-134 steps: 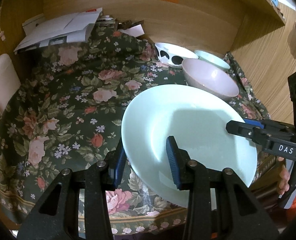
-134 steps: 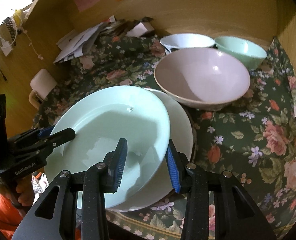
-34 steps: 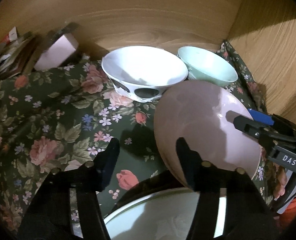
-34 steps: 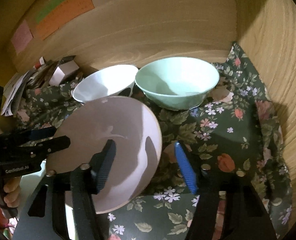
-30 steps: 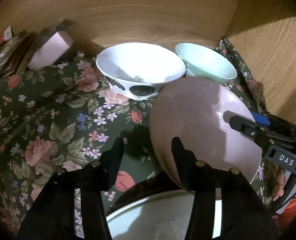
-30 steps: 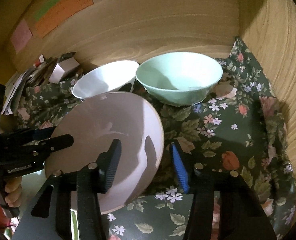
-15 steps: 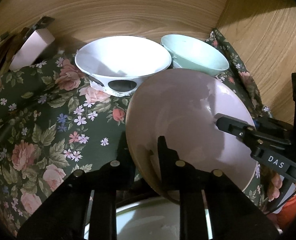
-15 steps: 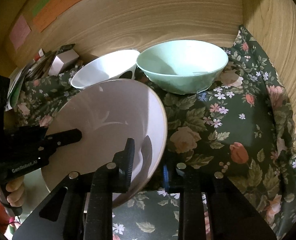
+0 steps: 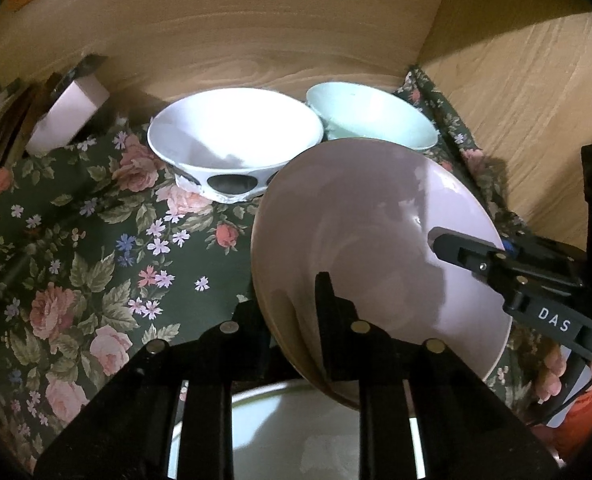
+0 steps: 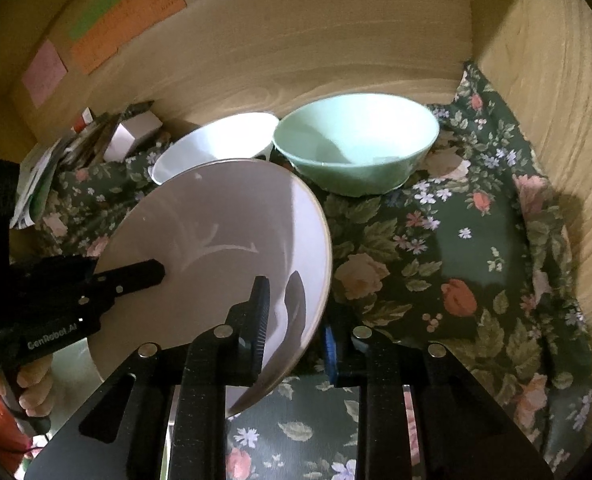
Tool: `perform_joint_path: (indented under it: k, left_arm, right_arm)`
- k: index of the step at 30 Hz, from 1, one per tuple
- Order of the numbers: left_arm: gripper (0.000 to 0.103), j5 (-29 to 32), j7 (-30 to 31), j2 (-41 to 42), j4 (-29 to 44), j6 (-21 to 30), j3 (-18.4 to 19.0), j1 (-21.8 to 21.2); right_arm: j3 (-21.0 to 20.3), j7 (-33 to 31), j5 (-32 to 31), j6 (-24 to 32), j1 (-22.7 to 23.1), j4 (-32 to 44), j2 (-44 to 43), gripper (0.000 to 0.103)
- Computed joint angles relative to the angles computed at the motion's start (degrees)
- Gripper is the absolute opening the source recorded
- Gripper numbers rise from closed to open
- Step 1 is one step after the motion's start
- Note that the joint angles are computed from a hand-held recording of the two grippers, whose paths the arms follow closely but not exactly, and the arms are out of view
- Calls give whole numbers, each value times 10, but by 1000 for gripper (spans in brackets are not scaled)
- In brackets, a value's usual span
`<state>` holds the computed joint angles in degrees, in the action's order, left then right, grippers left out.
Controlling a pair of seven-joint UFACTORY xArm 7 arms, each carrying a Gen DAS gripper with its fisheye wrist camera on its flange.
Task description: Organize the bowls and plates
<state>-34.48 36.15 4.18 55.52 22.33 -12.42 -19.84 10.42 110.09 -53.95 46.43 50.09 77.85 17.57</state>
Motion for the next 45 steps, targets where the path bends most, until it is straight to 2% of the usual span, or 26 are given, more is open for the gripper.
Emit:
perform_joint_path:
  k: [9,22,35,40,45]
  left_arm:
    - [20,-35,24,-55,-31,-7,11,-11]
    - [20,-54,26,-162,-105,-21,67,-34]
    - [20,-7,-7,-285,-198,-24,136,-32]
    - [20,24,-23,-327,-230,-19,162,-16]
    - [20,52,-33,-367,-257,-8,189,7]
  right_arm:
    - [11,1,-21,49,16,24,-10,21]
    - [1,-45,-42,92,64,133,42,21]
    - [-48,-130,-12,90,132,305,155,21]
    - [-74,-171,18,77,155,381,207,21]
    - [-93,-232,65,70,169,490,281,21]
